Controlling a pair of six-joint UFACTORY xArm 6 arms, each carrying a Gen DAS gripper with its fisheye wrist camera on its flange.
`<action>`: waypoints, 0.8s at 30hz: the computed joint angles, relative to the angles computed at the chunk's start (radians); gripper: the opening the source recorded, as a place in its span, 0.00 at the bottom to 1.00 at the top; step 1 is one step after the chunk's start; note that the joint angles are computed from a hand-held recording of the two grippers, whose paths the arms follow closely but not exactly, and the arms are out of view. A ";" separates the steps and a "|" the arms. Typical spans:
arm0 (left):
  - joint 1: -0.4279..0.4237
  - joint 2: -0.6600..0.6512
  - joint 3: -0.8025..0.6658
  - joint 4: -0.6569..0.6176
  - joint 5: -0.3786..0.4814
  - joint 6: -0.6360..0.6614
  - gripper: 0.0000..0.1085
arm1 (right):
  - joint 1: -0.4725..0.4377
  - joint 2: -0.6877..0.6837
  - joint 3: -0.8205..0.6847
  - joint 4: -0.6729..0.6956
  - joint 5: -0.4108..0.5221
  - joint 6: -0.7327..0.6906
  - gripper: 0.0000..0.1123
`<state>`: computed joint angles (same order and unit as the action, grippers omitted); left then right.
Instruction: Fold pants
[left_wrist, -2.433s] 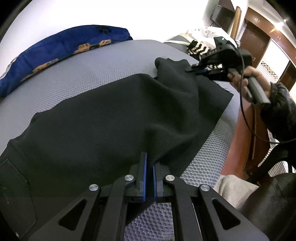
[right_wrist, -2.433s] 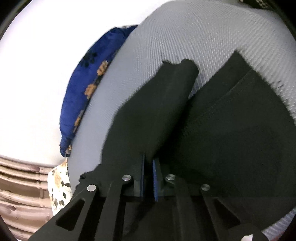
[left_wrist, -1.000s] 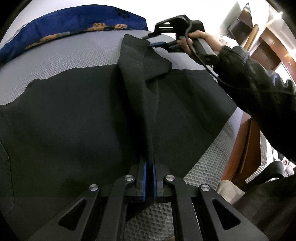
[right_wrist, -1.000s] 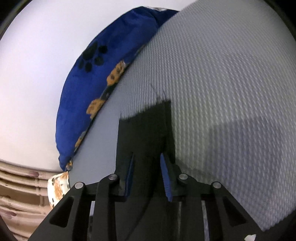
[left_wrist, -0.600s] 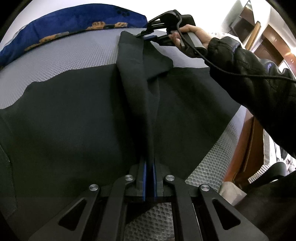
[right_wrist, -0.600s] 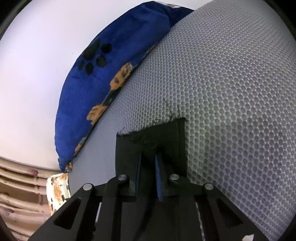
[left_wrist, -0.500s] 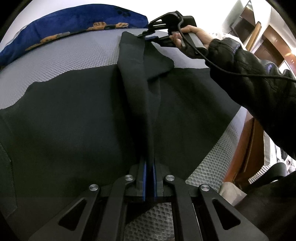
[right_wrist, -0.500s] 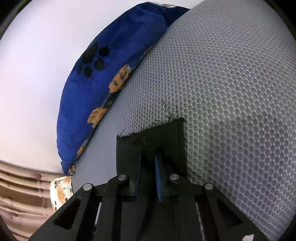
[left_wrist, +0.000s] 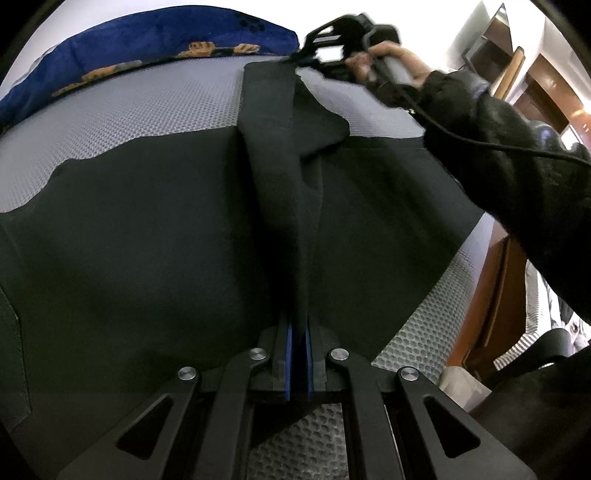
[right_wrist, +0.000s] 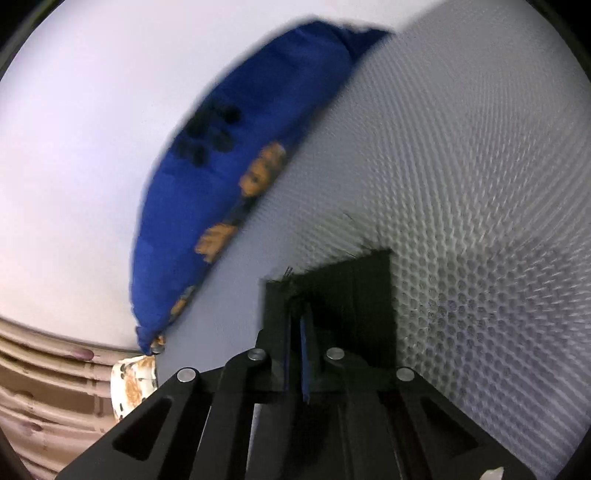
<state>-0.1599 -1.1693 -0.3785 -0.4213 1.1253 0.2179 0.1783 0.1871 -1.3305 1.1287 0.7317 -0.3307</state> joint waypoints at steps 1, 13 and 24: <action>0.000 -0.002 0.000 0.001 0.002 0.001 0.05 | -0.011 -0.033 0.019 0.018 0.004 -0.016 0.04; -0.111 -0.027 -0.001 0.079 -0.061 -0.006 0.05 | -0.417 -0.788 0.615 -0.083 0.113 0.015 0.03; -0.223 -0.048 0.029 0.249 -0.075 -0.006 0.06 | -0.729 -1.051 1.000 -0.311 0.241 0.087 0.03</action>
